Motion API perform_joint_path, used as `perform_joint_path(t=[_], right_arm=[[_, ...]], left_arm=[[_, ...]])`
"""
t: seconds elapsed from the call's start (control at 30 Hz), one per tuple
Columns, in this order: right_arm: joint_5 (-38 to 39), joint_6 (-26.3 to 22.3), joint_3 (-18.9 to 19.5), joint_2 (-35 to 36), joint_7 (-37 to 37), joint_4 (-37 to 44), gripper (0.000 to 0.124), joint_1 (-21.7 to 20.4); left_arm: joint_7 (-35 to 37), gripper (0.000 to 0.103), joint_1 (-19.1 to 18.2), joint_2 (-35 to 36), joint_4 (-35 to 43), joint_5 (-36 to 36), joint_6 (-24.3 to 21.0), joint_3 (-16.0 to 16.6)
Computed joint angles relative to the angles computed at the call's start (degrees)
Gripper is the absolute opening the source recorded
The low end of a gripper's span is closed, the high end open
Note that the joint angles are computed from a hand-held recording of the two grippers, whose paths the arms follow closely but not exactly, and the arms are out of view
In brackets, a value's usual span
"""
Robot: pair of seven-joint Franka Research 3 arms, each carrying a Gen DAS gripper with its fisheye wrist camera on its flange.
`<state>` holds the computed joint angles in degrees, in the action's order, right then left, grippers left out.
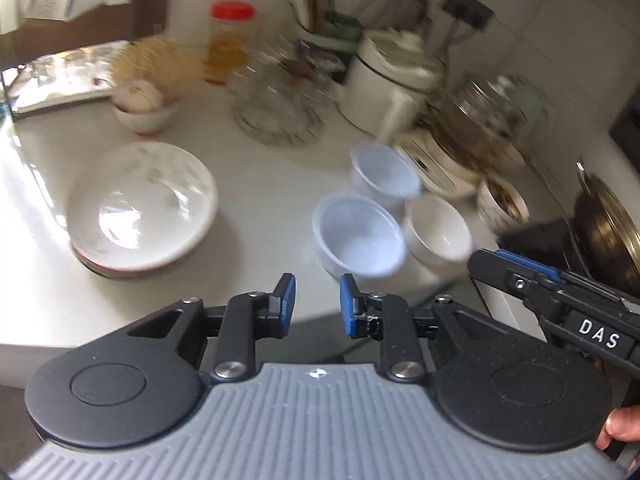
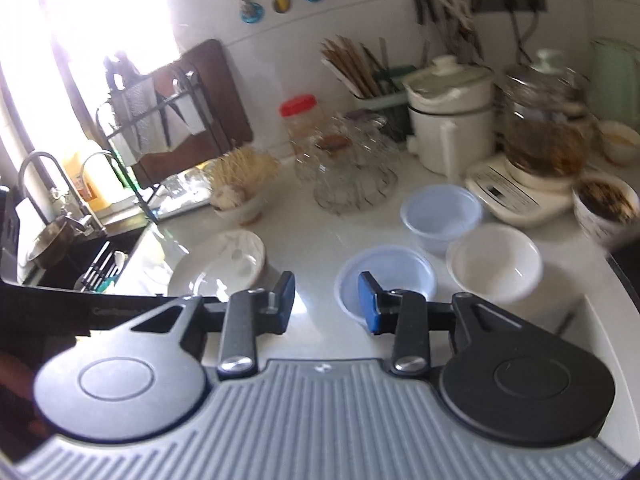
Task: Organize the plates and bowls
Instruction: 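Withdraw both grippers and move them toward the white plastic bowl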
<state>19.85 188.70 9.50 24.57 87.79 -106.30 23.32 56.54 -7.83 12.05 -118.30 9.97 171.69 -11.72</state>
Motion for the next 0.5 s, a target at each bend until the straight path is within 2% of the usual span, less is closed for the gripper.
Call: perform_joint_path(t=[0.1, 0.17, 0.23, 0.3, 0.33, 0.47, 0.5], right_arm=[[2.3, -1.4, -4.3, -2.8, 2.8, -4.1, 0.039, 3.2], [2.3, -1.5, -7.3, -4.0, 4.0, -6.2, 0.039, 5.5], [1.6, -2.2, -12.8, -4.8, 5.4, -7.4, 0.039, 10.0], [0.6, -2.9, -15.6, -5.3, 6.5, -8.1, 0.039, 11.9], [0.0, -3.3, -16.2, -5.6, 7.0, -8.3, 0.039, 12.0], [-3.1, -4.6, -17.0, -6.0, 7.3, -7.9, 0.039, 11.4], [-3.7, -5.0, -16.0, -6.0, 7.0, -7.6, 0.039, 10.2]], left_arm=[[2.4, 0.027, 0.1, 0.8, 0.7, -2.1, -2.3, -2.3], [2.2, 0.027, -1.7, 0.8, 1.0, 0.0, -4.0, -1.6], [1.7, 0.027, -2.5, 1.0, 1.3, 0.1, -4.5, -1.5], [-2.0, 0.027, -4.5, 1.3, 2.5, 3.2, -5.1, 0.6], [-3.7, 0.027, -5.2, 1.5, 2.9, 4.8, -4.7, 1.4], [-4.5, 0.027, -4.6, 2.9, 5.8, 5.5, -3.3, 1.1], [-4.8, 0.027, -4.7, 3.1, 6.4, 6.3, -2.3, 1.4]])
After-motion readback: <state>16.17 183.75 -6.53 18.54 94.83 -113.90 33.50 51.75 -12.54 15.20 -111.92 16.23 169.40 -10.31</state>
